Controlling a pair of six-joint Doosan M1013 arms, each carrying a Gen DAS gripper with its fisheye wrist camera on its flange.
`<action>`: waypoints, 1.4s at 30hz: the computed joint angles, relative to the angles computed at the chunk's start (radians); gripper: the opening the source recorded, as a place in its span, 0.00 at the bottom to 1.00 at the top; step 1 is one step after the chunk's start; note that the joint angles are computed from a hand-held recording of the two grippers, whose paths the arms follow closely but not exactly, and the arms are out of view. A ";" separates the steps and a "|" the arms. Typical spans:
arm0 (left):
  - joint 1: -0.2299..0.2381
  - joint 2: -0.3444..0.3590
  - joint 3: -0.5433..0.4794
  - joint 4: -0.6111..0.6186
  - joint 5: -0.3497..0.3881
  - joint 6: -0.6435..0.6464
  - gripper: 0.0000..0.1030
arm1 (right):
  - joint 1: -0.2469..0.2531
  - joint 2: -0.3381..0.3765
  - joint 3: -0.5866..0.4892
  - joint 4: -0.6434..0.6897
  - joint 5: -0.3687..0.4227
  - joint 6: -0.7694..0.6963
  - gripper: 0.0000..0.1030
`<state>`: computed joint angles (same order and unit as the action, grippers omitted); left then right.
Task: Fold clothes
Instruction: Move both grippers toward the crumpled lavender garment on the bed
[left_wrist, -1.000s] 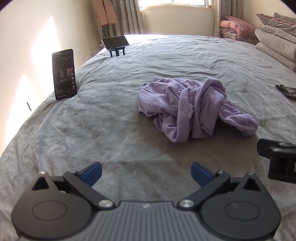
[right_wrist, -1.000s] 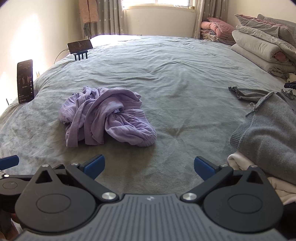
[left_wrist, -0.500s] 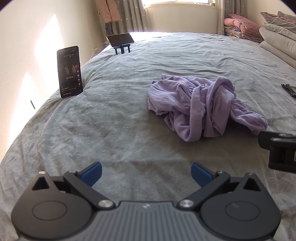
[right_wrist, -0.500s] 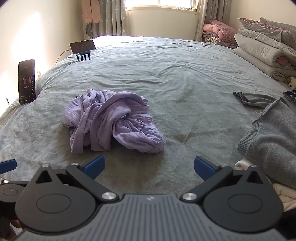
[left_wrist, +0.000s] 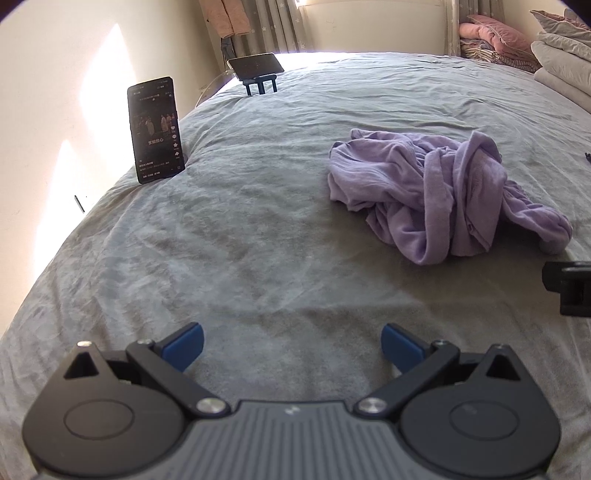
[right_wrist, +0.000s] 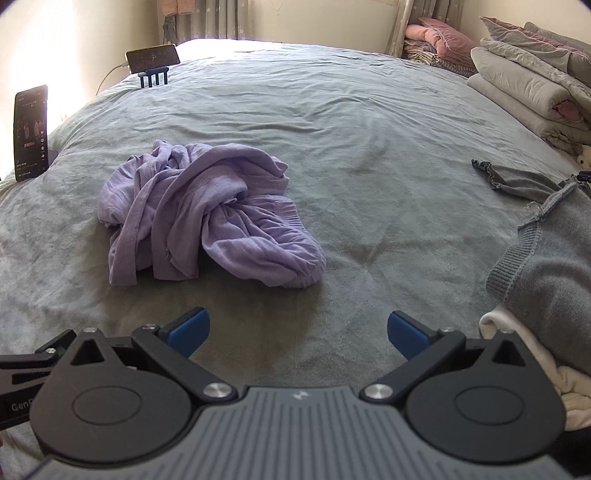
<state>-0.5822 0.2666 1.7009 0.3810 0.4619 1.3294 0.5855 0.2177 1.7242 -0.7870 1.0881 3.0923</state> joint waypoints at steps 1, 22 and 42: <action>0.004 0.002 0.001 -0.020 -0.005 0.021 1.00 | -0.004 0.001 0.001 0.017 -0.005 -0.015 1.00; 0.045 -0.016 0.065 -0.243 -0.162 0.271 1.00 | -0.006 -0.045 0.109 -0.044 -0.160 -0.057 1.00; 0.105 0.016 -0.011 -1.133 -0.041 1.043 0.99 | -0.035 -0.062 0.107 -0.183 -0.253 0.035 0.79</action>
<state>-0.4770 0.2825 1.6903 -0.7518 0.4205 2.3723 0.5505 0.1555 1.8311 -0.9697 0.8352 3.1275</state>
